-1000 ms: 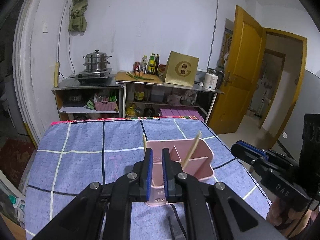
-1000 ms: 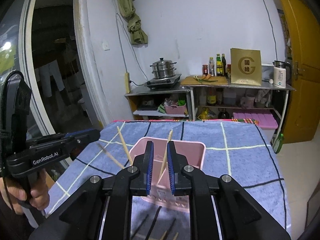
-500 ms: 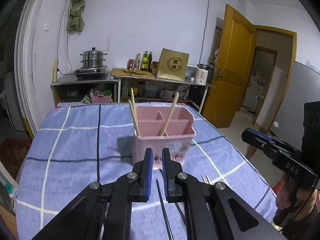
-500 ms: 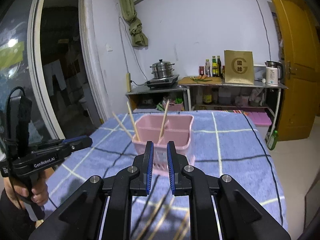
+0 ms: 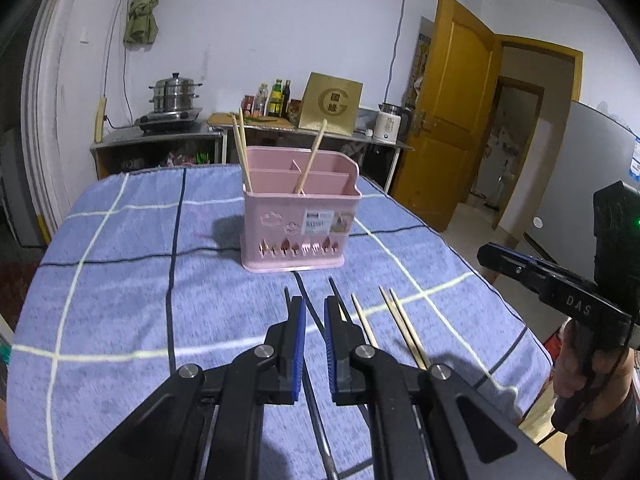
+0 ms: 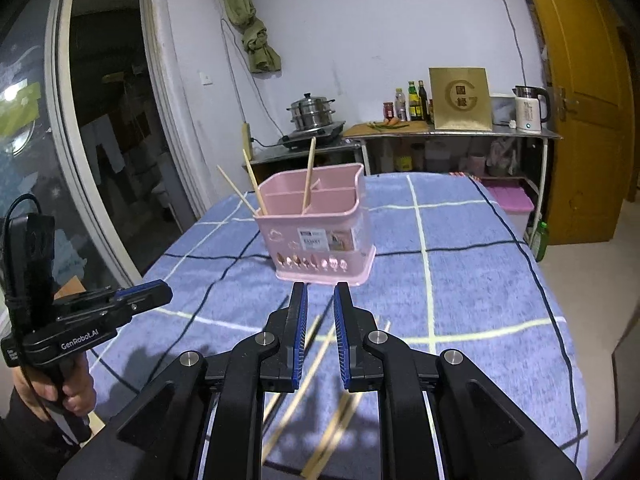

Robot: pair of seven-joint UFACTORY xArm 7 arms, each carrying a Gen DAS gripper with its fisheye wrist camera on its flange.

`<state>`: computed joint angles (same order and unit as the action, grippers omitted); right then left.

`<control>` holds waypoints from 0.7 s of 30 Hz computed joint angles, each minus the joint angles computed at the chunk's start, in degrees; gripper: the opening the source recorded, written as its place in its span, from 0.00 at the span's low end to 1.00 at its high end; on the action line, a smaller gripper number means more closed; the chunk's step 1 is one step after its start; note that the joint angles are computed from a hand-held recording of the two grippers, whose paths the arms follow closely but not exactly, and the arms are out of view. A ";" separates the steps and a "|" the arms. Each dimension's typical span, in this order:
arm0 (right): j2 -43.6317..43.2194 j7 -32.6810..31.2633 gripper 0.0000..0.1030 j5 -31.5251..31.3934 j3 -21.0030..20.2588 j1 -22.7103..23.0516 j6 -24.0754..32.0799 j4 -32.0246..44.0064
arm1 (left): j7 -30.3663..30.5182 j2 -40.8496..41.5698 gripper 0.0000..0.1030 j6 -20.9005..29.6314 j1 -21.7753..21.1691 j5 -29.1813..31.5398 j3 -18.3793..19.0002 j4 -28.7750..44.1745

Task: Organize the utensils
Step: 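Withdraw both tools from the basket toward the remaining chopsticks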

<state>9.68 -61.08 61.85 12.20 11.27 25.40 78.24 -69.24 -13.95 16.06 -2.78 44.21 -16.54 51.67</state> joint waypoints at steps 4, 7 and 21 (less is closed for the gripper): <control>-0.04 0.67 0.13 -0.87 -0.29 -0.18 0.45 -0.88 | 0.45 0.54 0.08 0.10 -0.70 -1.03 0.23 -0.52; 0.05 1.30 0.13 -1.56 -0.39 -0.23 0.50 -1.33 | 1.08 1.13 0.08 0.40 -1.22 -1.81 0.60 -0.63; 4.14 9.65 0.13 -10.02 0.03 -0.48 0.25 1.07 | 6.20 7.27 0.08 1.84 -5.05 -6.80 4.43 2.67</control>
